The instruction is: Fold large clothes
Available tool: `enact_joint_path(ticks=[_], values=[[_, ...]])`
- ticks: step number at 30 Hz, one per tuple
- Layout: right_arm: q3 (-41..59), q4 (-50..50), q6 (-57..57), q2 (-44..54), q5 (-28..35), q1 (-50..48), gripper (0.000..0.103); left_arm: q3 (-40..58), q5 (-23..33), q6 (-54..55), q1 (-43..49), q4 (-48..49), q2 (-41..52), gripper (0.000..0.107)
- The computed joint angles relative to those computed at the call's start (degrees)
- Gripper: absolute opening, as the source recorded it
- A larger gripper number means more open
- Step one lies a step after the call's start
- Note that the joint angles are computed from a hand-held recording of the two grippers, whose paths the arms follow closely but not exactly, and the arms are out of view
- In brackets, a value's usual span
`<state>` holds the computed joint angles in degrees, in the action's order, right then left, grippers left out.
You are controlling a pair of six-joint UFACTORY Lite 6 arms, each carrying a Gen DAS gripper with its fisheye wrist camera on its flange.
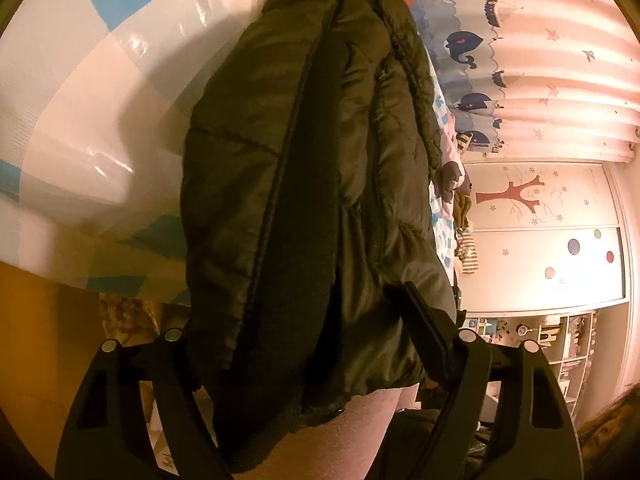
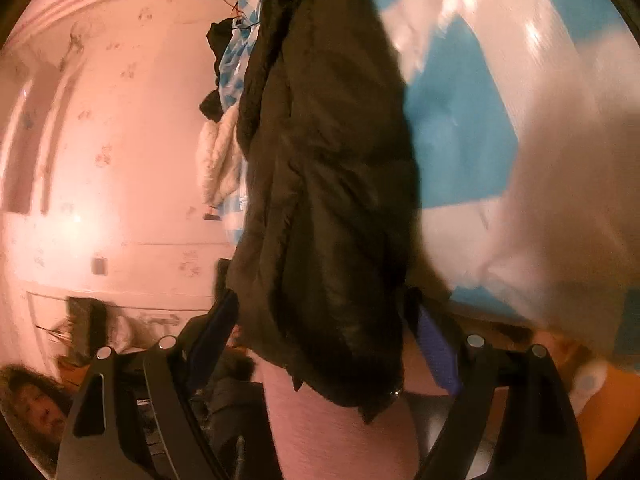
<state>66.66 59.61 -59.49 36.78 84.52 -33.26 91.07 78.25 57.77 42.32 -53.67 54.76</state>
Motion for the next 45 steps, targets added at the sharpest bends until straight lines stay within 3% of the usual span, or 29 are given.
enact_joint_path(ticks=[7,8,9,10,12,13,14,16,19,27,36,40,45], values=[[0.5,3.8,-2.7,3.5,1.1,3.1,0.080,1.1,-1.0,-0.2,-0.5,0.6,1.4,0.078],[0.2,4.0,-3.4,2.8,0.3,3.2,0.073,0.4,-1.5,0.1,-0.6,0.6,0.6,0.078],[-0.1,4.0,-4.0,2.4,0.0,3.2,0.043,0.1,-2.0,0.2,-0.5,0.7,0.3,0.078],[-0.6,3.8,-4.4,1.5,-0.7,3.3,0.026,-0.3,-2.3,0.3,-0.5,0.7,-0.1,0.071],[-2.2,3.8,-5.2,-1.2,-2.0,3.4,0.019,-1.0,-2.5,0.3,-0.6,0.7,-1.0,0.056],[-3.3,4.3,-5.6,-2.9,-2.1,3.5,0.017,-2.1,-3.9,0.2,-0.9,1.1,-2.3,0.042],[-4.6,5.0,-5.9,-5.3,-2.0,3.3,0.016,-2.7,-4.7,0.2,-1.1,1.3,-3.2,0.028],[-6.1,6.6,-6.0,-8.8,-1.4,3.3,0.013,-4.3,-6.3,0.4,-1.2,1.5,-5.3,0.015],[-7.8,9.9,-5.4,-14.0,-0.1,3.7,0.012,-7.3,-8.0,0.9,-1.3,1.4,-10.3,0.007],[-14.6,16.5,-5.3,-24.7,7.0,1.8,0.011,-13.7,-1.0,3.8,3.0,1.9,-25.3,0.005],[-27.1,15.3,-4.5,-39.3,20.3,-10.9,0.011,-19.0,9.8,6.5,12.1,3.6,-35.2,0.005],[-32.1,15.3,-4.7,-43.3,24.4,-16.0,0.011,-20.6,13.1,7.7,15.3,3.3,-36.6,0.005],[-32.0,17.8,-5.9,-38.7,24.1,-16.3,0.011,-19.3,13.3,6.6,15.5,0.6,-32.9,0.005]])
